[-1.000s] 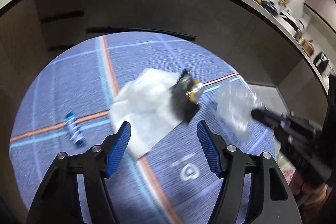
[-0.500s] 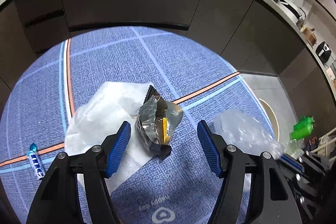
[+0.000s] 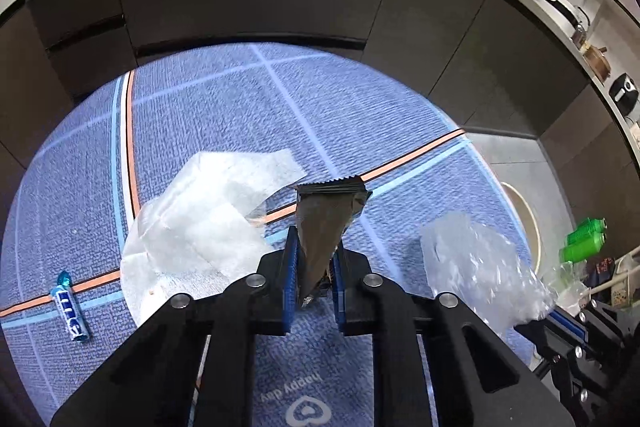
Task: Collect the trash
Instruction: 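Carry the plastic bag and dark wrapper toward the white bin with both tools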
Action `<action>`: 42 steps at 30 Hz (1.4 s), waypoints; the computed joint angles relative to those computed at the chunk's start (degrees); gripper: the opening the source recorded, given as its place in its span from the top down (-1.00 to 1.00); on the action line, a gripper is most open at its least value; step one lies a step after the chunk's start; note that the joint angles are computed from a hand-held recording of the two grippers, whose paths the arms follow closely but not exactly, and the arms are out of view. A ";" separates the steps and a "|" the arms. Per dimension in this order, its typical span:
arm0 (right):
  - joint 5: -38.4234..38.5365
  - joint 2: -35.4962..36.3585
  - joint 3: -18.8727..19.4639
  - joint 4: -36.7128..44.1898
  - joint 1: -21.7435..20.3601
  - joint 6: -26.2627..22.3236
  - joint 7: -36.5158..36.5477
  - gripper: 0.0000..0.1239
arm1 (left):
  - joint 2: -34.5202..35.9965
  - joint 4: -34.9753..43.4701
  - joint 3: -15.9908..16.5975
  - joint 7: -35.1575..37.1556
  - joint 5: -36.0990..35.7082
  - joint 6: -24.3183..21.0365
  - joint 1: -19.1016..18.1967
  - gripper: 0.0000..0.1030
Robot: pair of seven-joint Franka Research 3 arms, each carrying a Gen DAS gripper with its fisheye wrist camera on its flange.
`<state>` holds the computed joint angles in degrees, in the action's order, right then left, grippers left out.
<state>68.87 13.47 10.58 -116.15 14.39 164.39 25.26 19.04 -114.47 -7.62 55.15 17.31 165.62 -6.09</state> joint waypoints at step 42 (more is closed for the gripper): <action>18.82 -0.13 -9.30 -2.62 -10.01 0.92 -10.95 0.93 | 25.49 43.16 -6.87 19.15 -3.56 -15.30 -15.22 0.76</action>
